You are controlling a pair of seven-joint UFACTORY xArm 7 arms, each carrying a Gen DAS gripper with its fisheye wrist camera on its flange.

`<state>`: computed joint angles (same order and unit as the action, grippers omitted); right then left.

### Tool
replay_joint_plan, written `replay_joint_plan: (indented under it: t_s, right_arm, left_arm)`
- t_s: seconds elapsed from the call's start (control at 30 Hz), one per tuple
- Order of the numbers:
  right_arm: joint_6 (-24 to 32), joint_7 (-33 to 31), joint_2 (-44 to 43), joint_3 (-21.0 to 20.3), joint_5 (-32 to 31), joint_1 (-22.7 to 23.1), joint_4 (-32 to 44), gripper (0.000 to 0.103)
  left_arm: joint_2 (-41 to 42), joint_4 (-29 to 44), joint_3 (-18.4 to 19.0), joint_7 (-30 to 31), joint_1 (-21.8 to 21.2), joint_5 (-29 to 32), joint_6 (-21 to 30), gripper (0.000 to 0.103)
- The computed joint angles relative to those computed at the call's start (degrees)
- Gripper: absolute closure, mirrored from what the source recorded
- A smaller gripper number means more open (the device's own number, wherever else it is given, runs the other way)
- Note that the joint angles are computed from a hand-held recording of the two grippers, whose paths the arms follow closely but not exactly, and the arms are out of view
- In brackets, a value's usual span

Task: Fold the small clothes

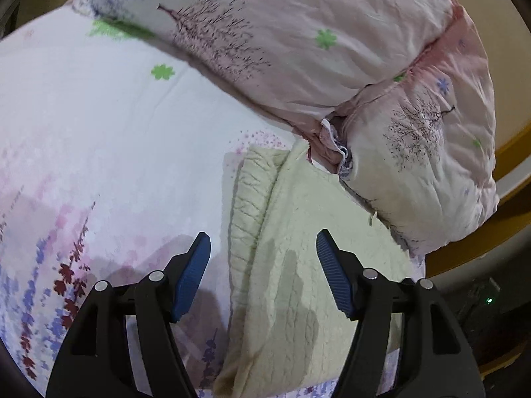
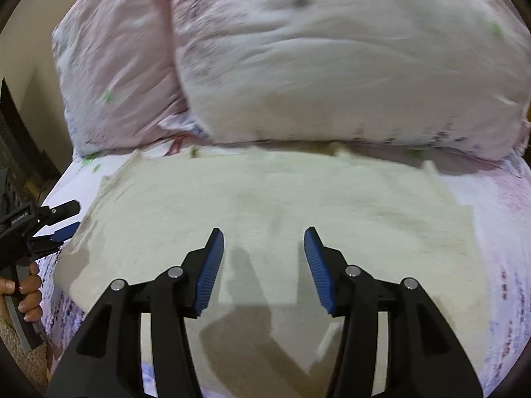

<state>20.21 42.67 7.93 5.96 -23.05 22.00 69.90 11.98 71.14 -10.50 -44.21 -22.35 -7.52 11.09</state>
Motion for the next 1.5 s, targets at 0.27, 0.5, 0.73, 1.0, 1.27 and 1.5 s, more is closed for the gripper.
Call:
replay_joint_plan:
  t_s: [0.27,0.5,0.73,1.0,1.27,1.5]
  right_arm:
    - [5.5,3.0,6.3,-1.0,-4.1,3.8,7.5,0.052]
    - [9.5,7.2,8.3,-3.0,-12.1,7.2,9.5,0.049]
    - [9.0,8.5,8.3,-3.1,-13.2,7.4,9.2,0.048]
    - [9.0,9.7,8.1,-3.0,-14.6,7.3,8.9,0.048]
    - [8.6,9.1,8.1,-2.9,-14.3,7.0,8.8,0.048]
    - [8.6,9.0,8.1,-2.9,-14.2,7.1,8.9,0.048]
  left_arm:
    - [2.1,1.3,-3.3,4.6,2.7,-7.3,-1.0,0.036]
    - [4.0,3.8,-2.6,5.0,1.2,-7.0,-0.8,0.036]
    - [5.3,6.0,-1.1,3.0,-0.5,-4.2,0.4,0.036]
    - [7.0,8.3,-3.1,5.3,0.2,-5.5,1.5,0.040]
    - [7.5,8.9,-5.4,9.1,2.0,-10.0,2.1,0.075]
    - [6.7,9.7,-3.4,8.3,-0.4,-8.1,1.1,0.080]
